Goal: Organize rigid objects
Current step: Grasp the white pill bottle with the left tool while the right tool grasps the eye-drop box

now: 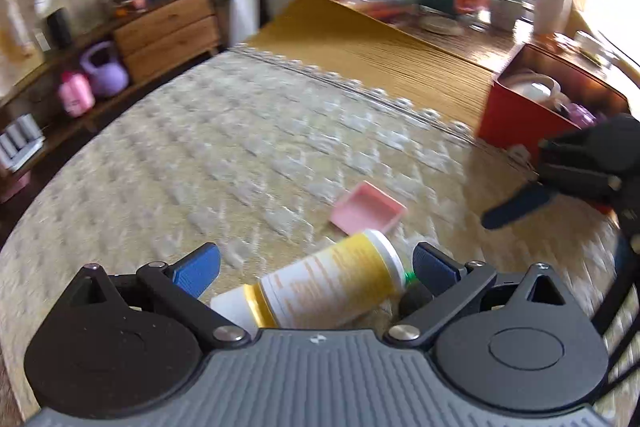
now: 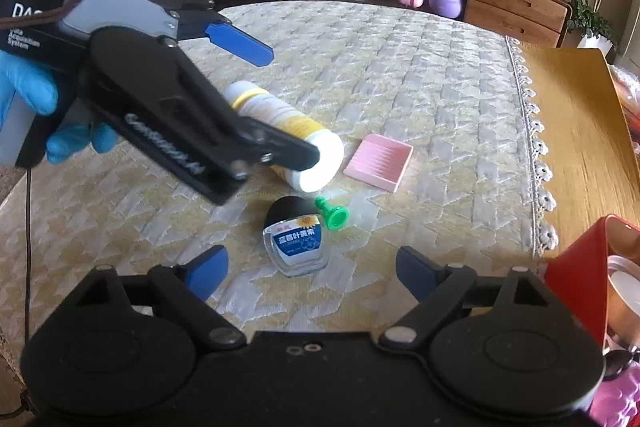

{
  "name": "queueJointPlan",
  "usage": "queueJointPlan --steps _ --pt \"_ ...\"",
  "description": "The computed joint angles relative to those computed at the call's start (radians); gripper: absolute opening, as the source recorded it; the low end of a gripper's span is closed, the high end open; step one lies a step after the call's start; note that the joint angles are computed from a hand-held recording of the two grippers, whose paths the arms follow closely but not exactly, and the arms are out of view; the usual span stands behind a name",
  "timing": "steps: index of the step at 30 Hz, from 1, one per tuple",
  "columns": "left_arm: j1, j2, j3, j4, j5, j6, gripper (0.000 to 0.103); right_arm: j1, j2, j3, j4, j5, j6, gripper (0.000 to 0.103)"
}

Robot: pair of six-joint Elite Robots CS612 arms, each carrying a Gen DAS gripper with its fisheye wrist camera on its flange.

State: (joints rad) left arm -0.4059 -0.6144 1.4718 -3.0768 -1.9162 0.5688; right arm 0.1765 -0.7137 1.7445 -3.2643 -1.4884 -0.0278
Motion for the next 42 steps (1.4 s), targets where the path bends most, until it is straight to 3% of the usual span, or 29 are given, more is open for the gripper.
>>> queueJointPlan --steps 5,11,18,20,25,28,29,35,42 --pt "0.002 0.013 -0.020 0.051 -0.018 0.111 0.103 0.004 0.011 -0.020 0.017 -0.012 -0.018 0.083" --pt "0.002 0.033 -0.043 0.074 -0.015 0.158 0.103 0.008 0.024 -0.039 0.025 -0.018 -0.034 0.076" --pt "0.012 0.050 -0.058 0.062 -0.049 0.106 0.103 0.018 0.036 -0.057 0.033 -0.044 -0.076 0.067" --pt "0.014 0.053 -0.061 0.059 -0.059 0.088 0.100 0.018 0.038 -0.060 0.027 -0.038 -0.084 0.055" --pt "0.008 0.047 -0.053 0.062 -0.041 0.078 0.096 0.017 0.040 -0.058 0.010 -0.017 -0.104 0.039" --pt "0.005 0.039 -0.042 0.058 -0.025 0.080 0.092 0.021 0.041 -0.054 -0.003 -0.028 -0.108 0.039" --pt "0.004 0.036 -0.038 0.058 -0.018 0.073 0.083 0.022 0.041 -0.052 -0.008 -0.031 -0.109 0.039" --pt "-0.003 0.014 0.001 0.045 0.038 0.021 0.084 0.025 0.030 -0.031 -0.010 -0.047 -0.100 0.039" --pt "-0.012 -0.018 0.059 0.016 0.100 -0.097 0.084 0.015 -0.010 0.039 -0.028 -0.043 -0.049 0.039"
